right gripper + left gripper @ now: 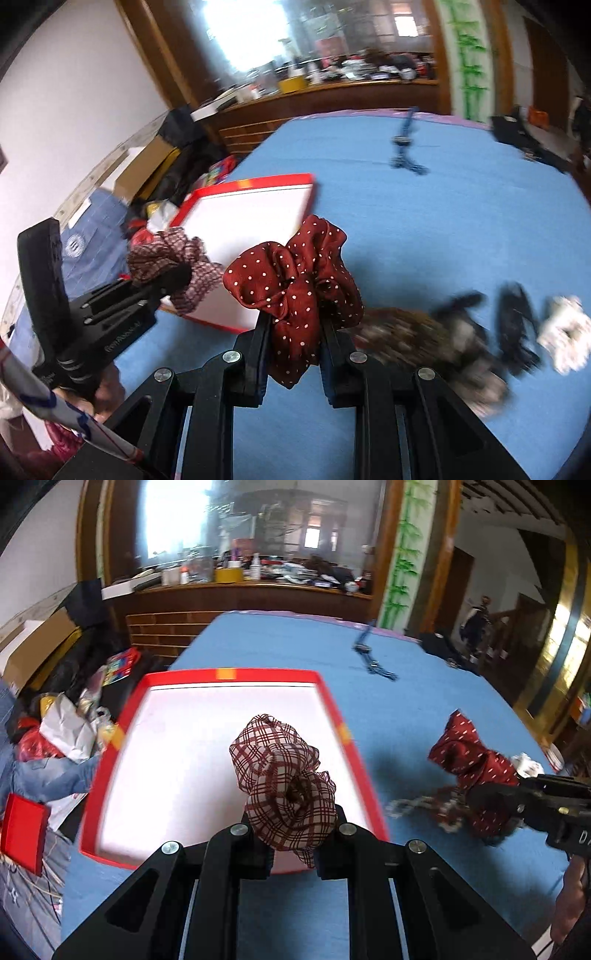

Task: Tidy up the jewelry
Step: 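Carry both scrunchies over the empty red box with both tools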

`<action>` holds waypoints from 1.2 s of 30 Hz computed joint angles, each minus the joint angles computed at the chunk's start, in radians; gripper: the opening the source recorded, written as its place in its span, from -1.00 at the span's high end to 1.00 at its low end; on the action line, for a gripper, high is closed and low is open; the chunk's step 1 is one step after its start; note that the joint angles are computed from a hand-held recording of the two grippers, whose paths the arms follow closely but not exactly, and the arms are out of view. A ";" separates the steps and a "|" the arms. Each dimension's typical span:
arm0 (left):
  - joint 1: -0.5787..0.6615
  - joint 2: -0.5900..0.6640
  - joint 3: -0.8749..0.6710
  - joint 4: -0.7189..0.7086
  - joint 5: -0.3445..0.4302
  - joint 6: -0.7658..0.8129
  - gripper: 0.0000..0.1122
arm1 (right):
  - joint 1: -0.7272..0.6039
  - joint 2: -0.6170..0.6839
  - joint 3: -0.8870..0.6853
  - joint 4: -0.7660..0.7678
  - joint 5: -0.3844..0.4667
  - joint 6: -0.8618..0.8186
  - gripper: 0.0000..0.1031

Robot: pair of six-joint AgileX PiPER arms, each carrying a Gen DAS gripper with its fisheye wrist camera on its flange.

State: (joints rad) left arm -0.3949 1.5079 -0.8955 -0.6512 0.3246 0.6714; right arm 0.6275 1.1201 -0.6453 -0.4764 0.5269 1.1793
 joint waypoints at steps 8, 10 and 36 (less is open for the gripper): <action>0.147 0.112 -0.066 -0.071 0.013 0.105 0.74 | -0.035 0.336 -0.202 0.123 -0.145 -0.159 0.51; 0.168 0.138 -0.104 -0.046 0.024 0.097 0.74 | -0.038 0.378 -0.245 0.121 -0.137 -0.172 0.51; 0.135 0.675 -0.875 0.266 0.332 -0.295 0.67 | -0.297 0.873 -0.851 0.410 0.066 -0.524 0.23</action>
State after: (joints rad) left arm -0.2602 2.1825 -1.7708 -0.3848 0.6564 0.3759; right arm 0.3307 1.9928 -1.4965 -0.0660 0.5927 0.6549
